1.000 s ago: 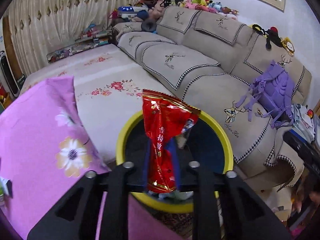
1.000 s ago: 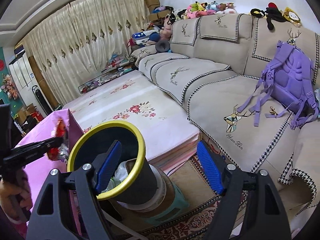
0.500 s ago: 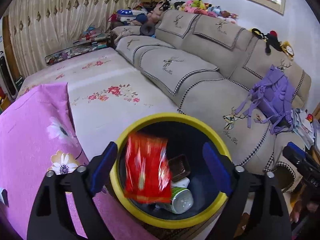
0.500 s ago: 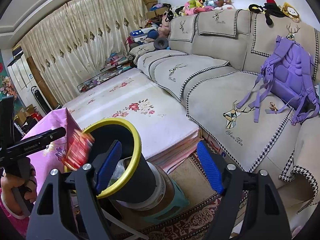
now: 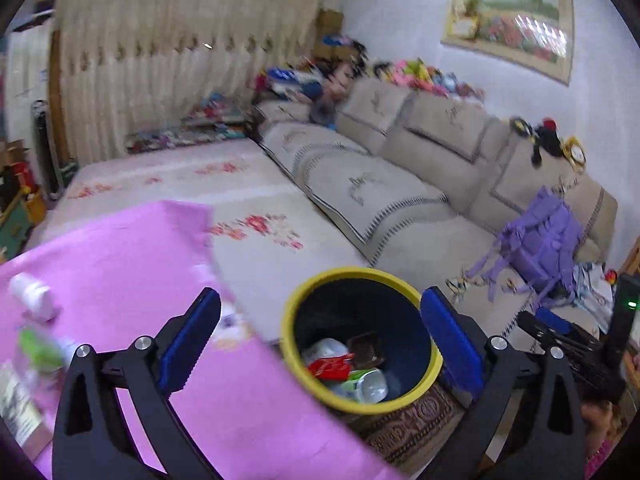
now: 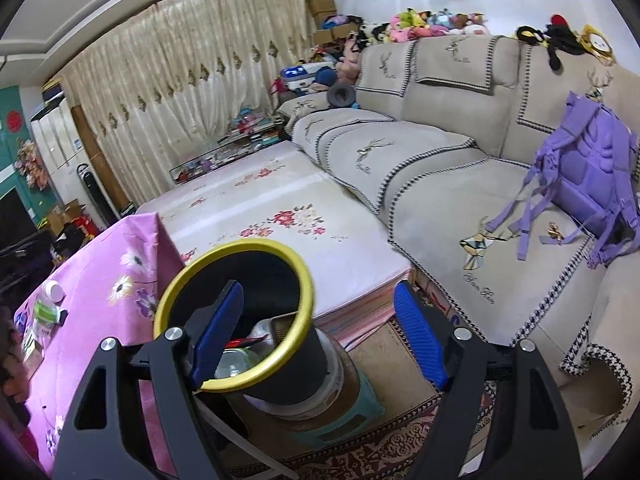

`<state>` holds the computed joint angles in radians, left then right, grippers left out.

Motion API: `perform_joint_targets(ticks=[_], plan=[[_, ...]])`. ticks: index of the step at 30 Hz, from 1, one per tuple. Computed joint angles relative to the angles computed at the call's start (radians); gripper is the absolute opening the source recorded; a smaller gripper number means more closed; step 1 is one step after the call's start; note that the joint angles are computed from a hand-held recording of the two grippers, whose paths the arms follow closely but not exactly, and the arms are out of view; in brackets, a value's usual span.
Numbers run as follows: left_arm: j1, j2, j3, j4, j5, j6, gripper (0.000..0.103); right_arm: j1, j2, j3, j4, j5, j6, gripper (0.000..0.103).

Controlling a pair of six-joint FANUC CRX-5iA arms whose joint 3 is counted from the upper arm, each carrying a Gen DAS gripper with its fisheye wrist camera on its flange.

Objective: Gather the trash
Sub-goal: 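Grasp the clear jar with green lid using the right tool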

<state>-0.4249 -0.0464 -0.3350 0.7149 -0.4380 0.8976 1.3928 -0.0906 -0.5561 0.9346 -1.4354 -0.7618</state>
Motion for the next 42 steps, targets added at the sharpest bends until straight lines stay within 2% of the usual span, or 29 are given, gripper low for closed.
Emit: perform_joint_targets(ticks=[5,12,18,22,27,33,36,41,42], plan=[[0.148,-0.206,-0.161,0.006,-0.015,0.015,0.098,-0.047,0.049,0.05,0.057,0.12,0.085,0.073],[0.481,-0.492,-0.339,-0.029,-0.124,0.026,0.098,-0.131,0.192,0.226,0.144,0.329,0.3,0.074],[0.778,-0.658,-0.452,0.067,-0.218,-0.115,0.098,-0.191,0.373,0.477,0.14,0.522,0.549,0.074],[0.899,-0.685,-0.499,0.159,-0.265,-0.214,0.098,-0.205,0.516,0.685,0.081,0.602,0.739,0.073],[0.946,-0.686,-0.516,0.191,-0.281,-0.259,0.098,-0.209,0.693,0.944,-0.023,0.621,1.019,0.073],[0.947,-0.659,-0.515,0.184,-0.284,-0.245,0.098,-0.226,0.911,1.297,-0.193,0.527,1.36,0.074],[0.941,-0.639,-0.516,0.192,-0.28,-0.252,0.098,-0.232,0.963,1.374,-0.231,0.493,1.437,0.074],[0.911,-0.606,-0.514,0.193,-0.256,-0.255,0.098,-0.243,1.112,1.63,-0.309,0.388,1.591,0.074],[0.906,-0.604,-0.511,0.187,-0.256,-0.248,0.098,-0.245,1.12,1.644,-0.316,0.379,1.602,0.074]])
